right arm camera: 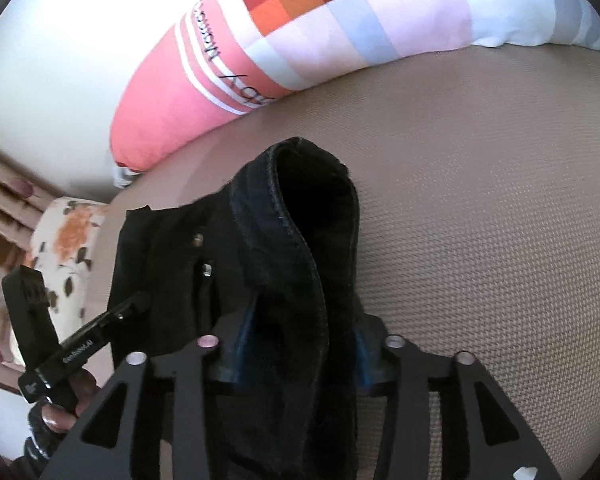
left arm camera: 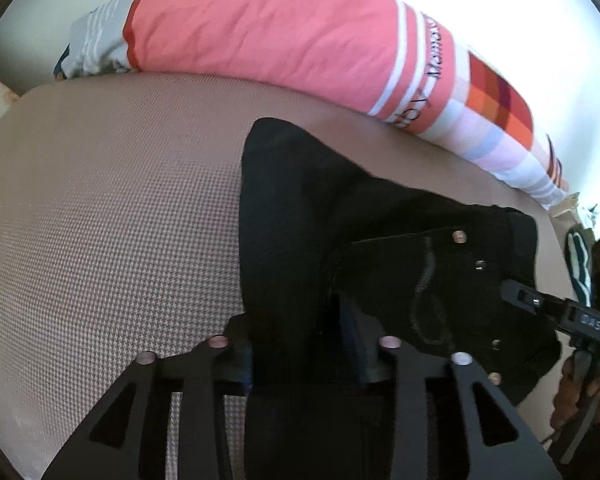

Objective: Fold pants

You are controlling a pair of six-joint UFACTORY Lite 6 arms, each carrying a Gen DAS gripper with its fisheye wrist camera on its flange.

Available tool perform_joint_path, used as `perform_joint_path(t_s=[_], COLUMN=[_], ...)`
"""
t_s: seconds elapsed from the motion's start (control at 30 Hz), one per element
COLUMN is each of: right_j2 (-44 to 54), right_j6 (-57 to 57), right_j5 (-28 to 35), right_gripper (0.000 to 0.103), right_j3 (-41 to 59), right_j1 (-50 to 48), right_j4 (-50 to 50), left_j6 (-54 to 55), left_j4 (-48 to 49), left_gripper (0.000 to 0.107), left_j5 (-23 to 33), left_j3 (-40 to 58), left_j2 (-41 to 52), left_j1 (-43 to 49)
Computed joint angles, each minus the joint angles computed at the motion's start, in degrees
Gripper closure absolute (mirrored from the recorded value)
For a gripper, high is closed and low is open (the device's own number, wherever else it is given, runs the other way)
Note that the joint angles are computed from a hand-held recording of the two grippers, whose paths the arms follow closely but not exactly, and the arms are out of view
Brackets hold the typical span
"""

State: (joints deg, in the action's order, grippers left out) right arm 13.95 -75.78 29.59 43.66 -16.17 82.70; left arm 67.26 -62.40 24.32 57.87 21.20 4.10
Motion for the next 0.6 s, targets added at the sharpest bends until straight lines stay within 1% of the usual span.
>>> perform_joint_path(t_s=[0.03,0.07,0.13,0.23,0.33,0.43,0.5,0.57,0.6], right_j2=[-0.36,-1.04,-1.68,-3.48,-7.56,-14.24,-21.07,-27.69,-32.72], right_j6=[0.13,0.29,0.43,3.24,6.93,10.43,15.25,18.85,22.18], right_j5=[-0.89,-2.56,-4.4,-6.02,-6.61,-7.69,-7.62,-5.62,-4.79], right_gripper=[0.054,0.053,0.049,0.048,0.047,0.046,0.046,0.046,0.045], right_j3=[-0.35,-0.89,-1.37,-2.53,-5.56,-9.98,-13.57,-16.5,-18.64], right_j1=[0.39,1.05,1.47,1.96,1.61,1.68,1.86,1.77,2.1], right_j4=[0.13,0.12,-0.35,-2.96,-6.57,-9.82,-14.2,-17.5,-20.35], left_j6=[0.44,1.06,-0.51,-5.99,-12.05,-14.65,-16.13,-19.56,-20.15], left_j4=[-0.35,-0.95,0.36,5.87,12.46,16.0,17.86,21.87,22.85], left_gripper=[0.059,0.058,0.053,0.052,0.052,0.052,0.052,0.051,0.05], left_j5=[-0.82,-1.21,-2.35,-3.46,-5.73,-7.01,-6.18,-4.65,-3.79], left_j3=[-0.07,-0.3,-0.61,-2.05,-6.38,-12.6,-16.3,-20.09,-21.27], left_j2=[0.37,0.4,-0.1,-2.53,-8.09,-15.94,-21.4,-27.95,-30.2], left_j1=[-0.21,-0.26,-0.71,-1.28,-1.86,-1.04,0.28,1.54,2.27])
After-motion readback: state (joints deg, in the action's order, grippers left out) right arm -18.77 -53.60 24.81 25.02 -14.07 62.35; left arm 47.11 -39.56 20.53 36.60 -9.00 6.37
